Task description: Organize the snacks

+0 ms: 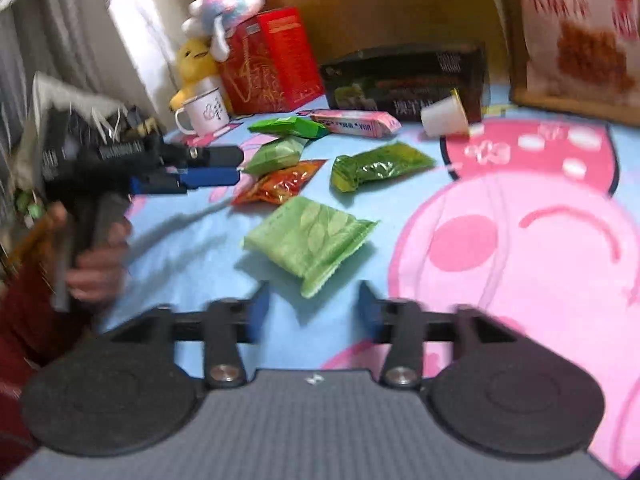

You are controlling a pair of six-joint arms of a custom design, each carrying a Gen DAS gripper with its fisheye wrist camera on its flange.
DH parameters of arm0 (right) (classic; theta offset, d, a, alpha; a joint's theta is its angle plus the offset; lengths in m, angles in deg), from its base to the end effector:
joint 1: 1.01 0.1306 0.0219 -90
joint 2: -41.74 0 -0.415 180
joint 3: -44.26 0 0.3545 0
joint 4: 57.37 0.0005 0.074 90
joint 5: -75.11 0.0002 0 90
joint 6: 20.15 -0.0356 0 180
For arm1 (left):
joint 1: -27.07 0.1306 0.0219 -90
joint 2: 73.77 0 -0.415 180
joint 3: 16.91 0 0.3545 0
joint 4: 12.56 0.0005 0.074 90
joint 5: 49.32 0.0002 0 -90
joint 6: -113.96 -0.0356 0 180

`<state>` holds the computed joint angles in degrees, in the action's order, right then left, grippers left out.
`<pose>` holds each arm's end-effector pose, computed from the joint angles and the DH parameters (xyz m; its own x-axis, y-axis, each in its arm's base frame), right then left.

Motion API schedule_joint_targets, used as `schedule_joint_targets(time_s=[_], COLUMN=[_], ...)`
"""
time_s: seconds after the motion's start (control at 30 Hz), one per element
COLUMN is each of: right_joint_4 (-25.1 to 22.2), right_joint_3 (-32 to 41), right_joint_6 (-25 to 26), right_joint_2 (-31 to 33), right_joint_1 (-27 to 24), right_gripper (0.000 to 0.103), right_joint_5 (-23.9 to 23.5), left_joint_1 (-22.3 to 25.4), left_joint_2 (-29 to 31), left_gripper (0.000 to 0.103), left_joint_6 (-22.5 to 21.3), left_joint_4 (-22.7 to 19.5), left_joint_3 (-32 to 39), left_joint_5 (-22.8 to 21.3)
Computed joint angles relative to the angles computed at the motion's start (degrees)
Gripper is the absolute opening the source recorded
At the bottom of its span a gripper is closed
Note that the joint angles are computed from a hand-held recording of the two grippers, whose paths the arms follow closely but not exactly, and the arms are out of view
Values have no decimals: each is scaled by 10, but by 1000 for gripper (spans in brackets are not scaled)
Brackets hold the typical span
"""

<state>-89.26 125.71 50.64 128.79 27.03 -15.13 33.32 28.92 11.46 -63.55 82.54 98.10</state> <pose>0.3887 0.2066 0.4436 -0.6629 0.0197 -0.7484 -0.2699 0.9261 0.2635 0.5215 0.0264 0.4397 -0.6941 0.0412 -0.7187 0.5954 0.5941 -0.5410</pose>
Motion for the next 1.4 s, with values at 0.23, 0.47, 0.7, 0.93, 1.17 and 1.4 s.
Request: schedule_joint_targets(time_s=[0.23,0.47,0.7,0.93,1.17,1.4], right_joint_4=[39,61,110,144,130,106], right_joint_3=[-2,8,6,67,191,328], right_joint_6=[135,133,137,160,173,188], right_joint_2=[30,47,41,91,172,274], right_joint_1=[20,10,5,-10,-48,-65], right_gripper=[63,37,36,36,36,46], right_joint_5=[72,54,49,57,50,91], left_joint_1=[-46,-66,-56,-67,-98,-123], left_joint_2=[-10,-14,-14,28,106,203], left_gripper=[65,44,42,42,42,57], left_joint_6=[-65,-90,-58,-4,56,93], left_joint_4=[-73,-87,-61,-23,14,9], left_joint_3=[0,-15,14,97,236,388], left_joint_5=[-59,-57,-38,-60,-118,-234])
